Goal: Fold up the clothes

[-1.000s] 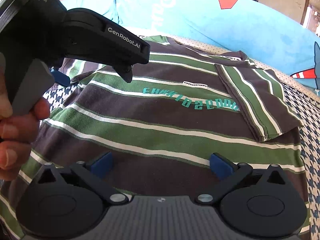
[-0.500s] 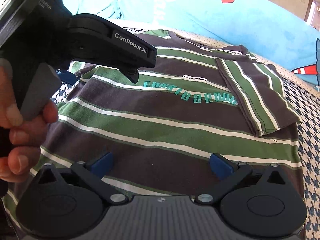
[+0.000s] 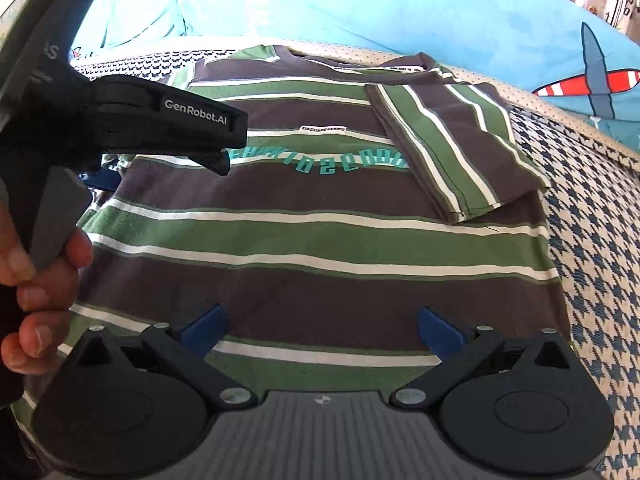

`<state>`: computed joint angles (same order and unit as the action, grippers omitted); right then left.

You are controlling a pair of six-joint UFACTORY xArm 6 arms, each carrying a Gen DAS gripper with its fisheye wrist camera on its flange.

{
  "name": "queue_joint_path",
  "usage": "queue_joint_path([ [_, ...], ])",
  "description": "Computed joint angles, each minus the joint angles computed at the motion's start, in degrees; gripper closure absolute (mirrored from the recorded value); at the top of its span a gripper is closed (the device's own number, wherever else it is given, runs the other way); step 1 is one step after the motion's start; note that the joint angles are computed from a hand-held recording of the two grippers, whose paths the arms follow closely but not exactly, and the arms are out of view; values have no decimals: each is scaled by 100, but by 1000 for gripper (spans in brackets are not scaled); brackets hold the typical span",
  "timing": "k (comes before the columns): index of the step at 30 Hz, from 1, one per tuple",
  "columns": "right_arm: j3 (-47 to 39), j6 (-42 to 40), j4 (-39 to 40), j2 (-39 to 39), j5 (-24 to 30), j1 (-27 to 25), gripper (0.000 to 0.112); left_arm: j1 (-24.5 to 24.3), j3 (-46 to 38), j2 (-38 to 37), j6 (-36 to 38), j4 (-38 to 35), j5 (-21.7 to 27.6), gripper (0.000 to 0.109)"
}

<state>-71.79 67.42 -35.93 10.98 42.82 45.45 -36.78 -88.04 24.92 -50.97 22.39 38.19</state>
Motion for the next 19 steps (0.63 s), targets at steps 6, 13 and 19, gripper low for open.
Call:
queue_joint_path([
  [6, 175, 103, -74, -142, 9, -36, 9, -70, -179, 145, -15, 237, 169, 6],
  [13, 306, -104, -70, -222, 8, -77, 9, -94, -128, 138, -167, 456, 110, 6],
  [19, 307, -205, -45, -192, -41, -106, 9, -100, -124, 151, -193, 524, 86, 6],
])
